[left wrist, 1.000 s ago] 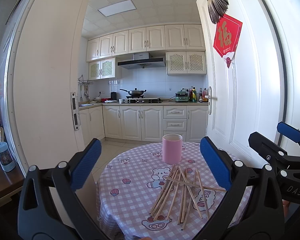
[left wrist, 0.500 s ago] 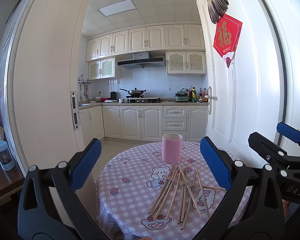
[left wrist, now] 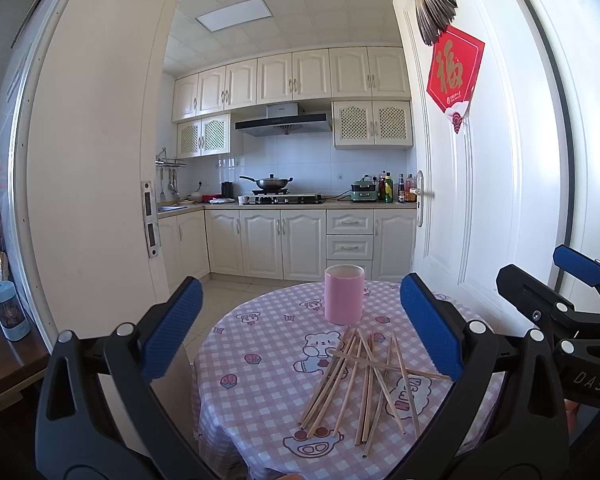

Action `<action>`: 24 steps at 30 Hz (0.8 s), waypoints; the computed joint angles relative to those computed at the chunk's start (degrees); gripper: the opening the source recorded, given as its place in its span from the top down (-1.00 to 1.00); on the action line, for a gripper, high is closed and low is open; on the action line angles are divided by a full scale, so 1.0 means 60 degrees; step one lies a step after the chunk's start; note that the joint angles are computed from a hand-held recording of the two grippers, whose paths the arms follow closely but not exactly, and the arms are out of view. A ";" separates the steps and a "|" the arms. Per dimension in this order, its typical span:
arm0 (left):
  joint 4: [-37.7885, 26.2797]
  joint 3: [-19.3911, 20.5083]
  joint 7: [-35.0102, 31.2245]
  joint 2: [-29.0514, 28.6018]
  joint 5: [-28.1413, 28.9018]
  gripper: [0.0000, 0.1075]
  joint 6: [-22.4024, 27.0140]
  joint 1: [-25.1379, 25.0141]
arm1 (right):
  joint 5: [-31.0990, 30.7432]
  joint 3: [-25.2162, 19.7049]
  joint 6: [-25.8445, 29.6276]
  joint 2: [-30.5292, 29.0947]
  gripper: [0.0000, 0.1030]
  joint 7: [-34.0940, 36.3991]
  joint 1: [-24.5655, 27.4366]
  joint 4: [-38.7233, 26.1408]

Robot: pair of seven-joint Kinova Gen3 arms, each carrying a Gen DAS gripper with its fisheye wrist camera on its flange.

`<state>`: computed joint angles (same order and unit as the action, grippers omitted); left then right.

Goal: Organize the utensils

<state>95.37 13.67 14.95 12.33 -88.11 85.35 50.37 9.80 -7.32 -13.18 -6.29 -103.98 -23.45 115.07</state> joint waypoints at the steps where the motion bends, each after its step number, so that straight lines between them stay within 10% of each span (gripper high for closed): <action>1: 0.0020 0.0000 0.0012 -0.0005 0.0002 -0.80 -0.0006 -0.0003 | -0.0011 -0.0008 0.0008 -0.0004 -0.86 0.0006 0.0006 -0.0002; 24: 0.0182 -0.0039 0.0114 -0.0068 0.0103 -0.80 -0.0296 -0.0216 | 0.0185 0.0011 -0.0010 0.0217 -0.86 -0.0056 -0.0022 -0.0126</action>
<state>96.46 13.44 15.63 11.93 -87.50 83.57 49.08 10.91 -7.25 -13.24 -4.99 -104.31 -23.59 114.32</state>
